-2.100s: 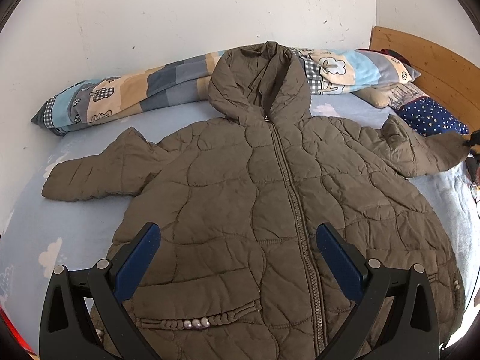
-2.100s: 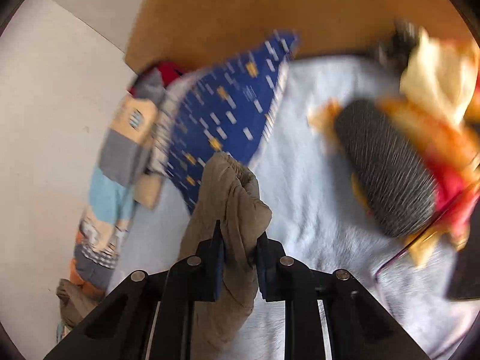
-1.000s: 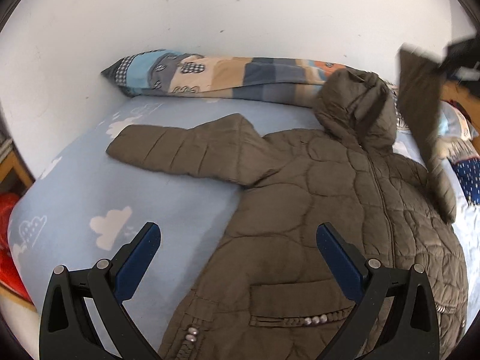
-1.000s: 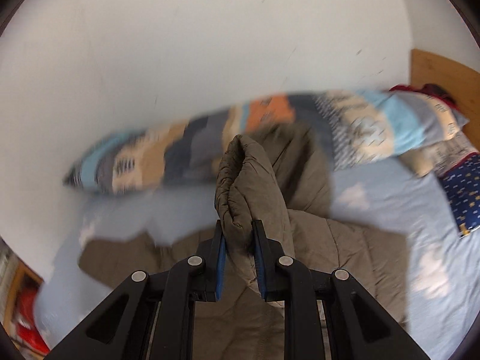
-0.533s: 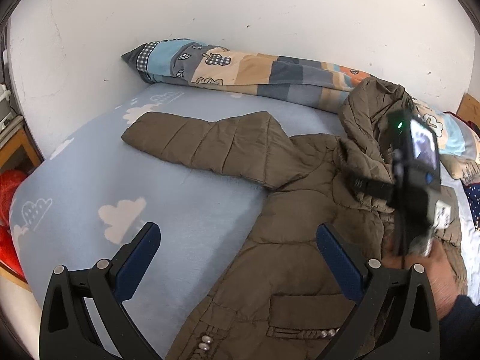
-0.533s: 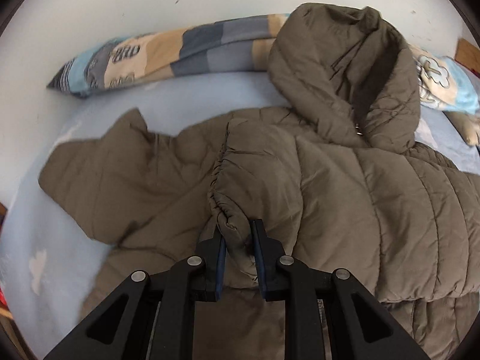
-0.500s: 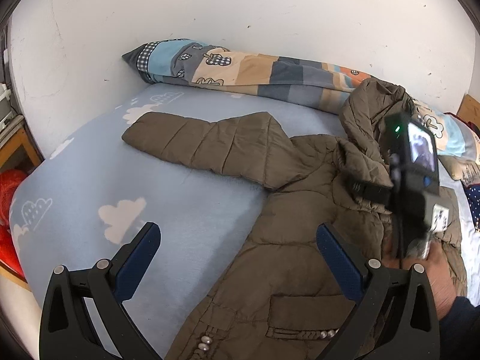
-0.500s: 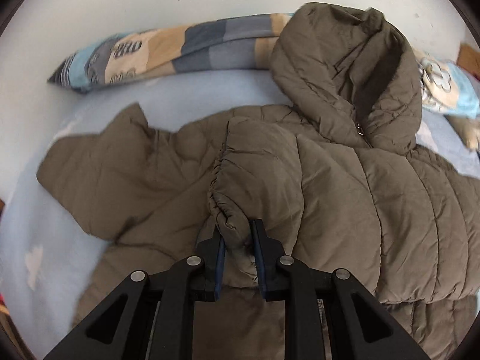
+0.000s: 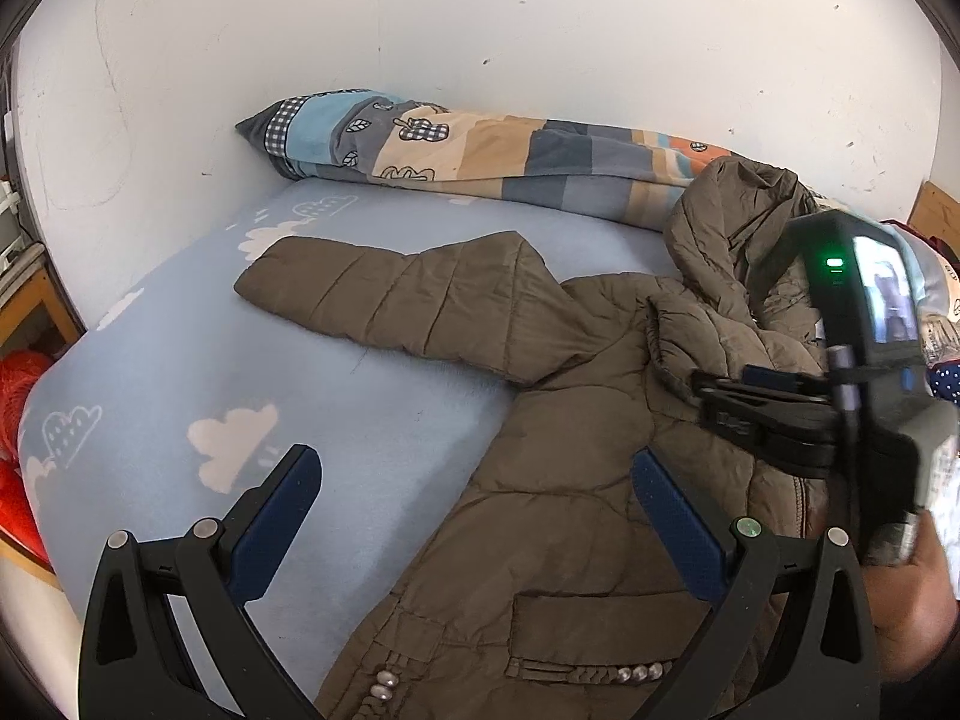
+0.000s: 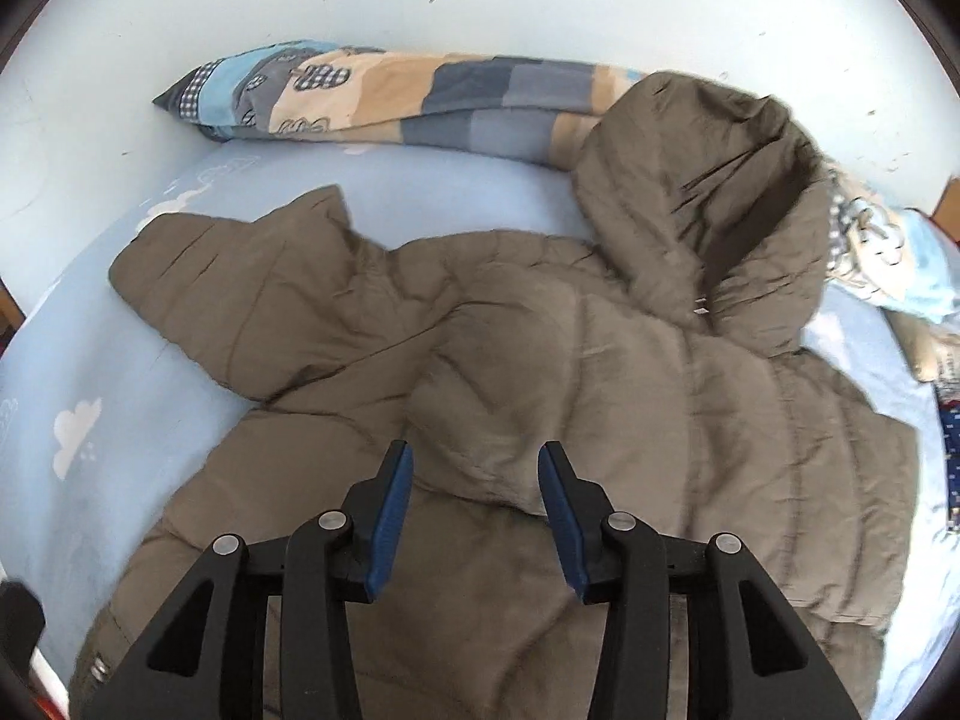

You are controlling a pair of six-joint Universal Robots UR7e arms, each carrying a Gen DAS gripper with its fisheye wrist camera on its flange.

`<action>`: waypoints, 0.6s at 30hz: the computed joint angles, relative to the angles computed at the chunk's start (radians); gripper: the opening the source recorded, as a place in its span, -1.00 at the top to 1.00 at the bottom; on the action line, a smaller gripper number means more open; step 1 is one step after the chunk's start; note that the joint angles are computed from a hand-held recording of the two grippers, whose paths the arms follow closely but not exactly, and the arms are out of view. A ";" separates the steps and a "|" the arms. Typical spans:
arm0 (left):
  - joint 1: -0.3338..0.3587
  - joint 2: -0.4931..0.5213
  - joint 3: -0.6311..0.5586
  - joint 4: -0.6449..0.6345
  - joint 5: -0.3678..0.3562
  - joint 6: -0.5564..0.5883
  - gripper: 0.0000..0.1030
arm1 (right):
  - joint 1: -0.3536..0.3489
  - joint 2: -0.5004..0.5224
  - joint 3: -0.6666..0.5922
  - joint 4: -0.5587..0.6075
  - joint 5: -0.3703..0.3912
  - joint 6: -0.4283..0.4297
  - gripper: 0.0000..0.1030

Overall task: Fold large clothes
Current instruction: 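Open the right tool and press the folded sleeve flat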

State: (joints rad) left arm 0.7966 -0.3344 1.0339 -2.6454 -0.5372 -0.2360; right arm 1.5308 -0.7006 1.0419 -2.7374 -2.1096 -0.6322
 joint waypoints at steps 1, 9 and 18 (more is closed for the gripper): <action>0.000 0.002 -0.003 0.002 -0.001 0.001 -1.00 | -0.002 -0.010 0.012 -0.027 -0.007 -0.016 0.09; -0.004 0.023 -0.025 0.004 -0.005 0.023 -1.00 | -0.076 -0.077 -0.005 -0.092 -0.051 0.039 0.02; -0.002 0.052 -0.065 0.054 -0.013 0.013 -1.00 | -0.211 -0.089 -0.167 0.084 -0.111 0.340 0.00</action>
State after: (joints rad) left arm 0.7945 -0.2823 0.9689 -2.5919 -0.5500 -0.2231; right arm 1.3196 -0.7895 0.8751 -2.6534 -2.2208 -0.2920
